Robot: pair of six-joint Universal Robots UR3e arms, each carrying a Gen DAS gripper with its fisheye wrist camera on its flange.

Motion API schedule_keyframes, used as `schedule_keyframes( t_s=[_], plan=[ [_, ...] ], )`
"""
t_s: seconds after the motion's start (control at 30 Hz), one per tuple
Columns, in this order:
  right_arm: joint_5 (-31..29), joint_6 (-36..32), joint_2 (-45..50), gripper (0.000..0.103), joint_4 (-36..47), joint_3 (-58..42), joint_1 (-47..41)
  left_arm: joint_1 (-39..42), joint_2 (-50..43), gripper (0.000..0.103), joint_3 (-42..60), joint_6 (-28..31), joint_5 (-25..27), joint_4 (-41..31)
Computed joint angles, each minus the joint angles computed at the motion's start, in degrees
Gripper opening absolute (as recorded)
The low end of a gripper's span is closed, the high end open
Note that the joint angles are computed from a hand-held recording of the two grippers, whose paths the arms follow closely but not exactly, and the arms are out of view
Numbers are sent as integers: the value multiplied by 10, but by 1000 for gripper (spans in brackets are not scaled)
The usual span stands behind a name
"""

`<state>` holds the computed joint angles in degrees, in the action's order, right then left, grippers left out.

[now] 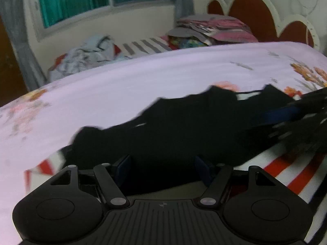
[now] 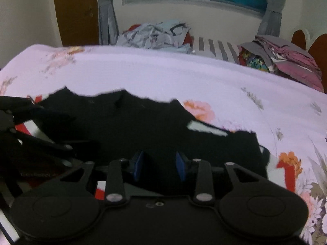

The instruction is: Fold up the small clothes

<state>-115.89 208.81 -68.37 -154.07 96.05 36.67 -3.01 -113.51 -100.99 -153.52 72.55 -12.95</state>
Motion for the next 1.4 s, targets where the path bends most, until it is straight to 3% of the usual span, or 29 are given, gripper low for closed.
schedule_keyframes(
  t_s=[0.07, 0.1, 0.13, 0.2, 0.27, 0.3, 0.37, 0.47, 0.67, 0.77, 0.9, 1.0, 1.07, 1.1, 1.17, 1.4],
  plan=[
    [-39, 33, -57, 33, 33, 61, -12, 31, 10, 69, -43, 8, 19, 59],
    [-40, 41, -92, 22, 20, 109, -25, 51, 10, 72, -59, 14, 20, 83],
    [-36, 42, -125, 15, 13, 149, -38, 71, 14, 73, -65, 12, 2, 77],
    [-18, 34, -154, 15, 13, 174, -53, 91, 18, 73, -58, 10, -27, 50],
    [-38, 53, -140, 17, 58, 133, -39, 69, 13, 73, -50, 1, 6, 58],
    [-66, 71, -123, 24, 79, 103, -17, 58, 21, 73, -52, -10, 20, 58],
    [-90, 84, -102, 30, 72, 76, 22, 48, 49, 73, -77, -20, 9, 69],
    [-78, 87, -55, 28, 53, 23, 66, 29, 98, 73, -119, -41, -9, 65],
    [-29, 89, -5, 30, 68, -37, 94, -4, 123, 73, -166, -47, 10, 36],
    [-40, 100, -24, 31, 93, -13, 103, 37, 155, 73, -205, -23, -12, 38],
    [-77, 196, -138, 32, 146, 107, 97, 141, 210, 74, -282, 33, -42, 58],
    [-66, 212, -224, 26, 123, 207, 93, 213, 253, 74, -317, 62, -86, 24],
    [-92, 226, -203, 26, 182, 160, 115, 189, 274, 74, -322, 47, -52, 23],
    [-110, 237, -185, 33, 197, 132, 128, 176, 284, 74, -324, 41, -43, 23],
    [-124, 235, -158, 34, 170, 100, 155, 160, 313, 74, -335, 29, -61, 6],
    [-56, 198, -12, 32, 135, -55, 168, 36, 298, 74, -324, -28, -20, 0]
  ],
)
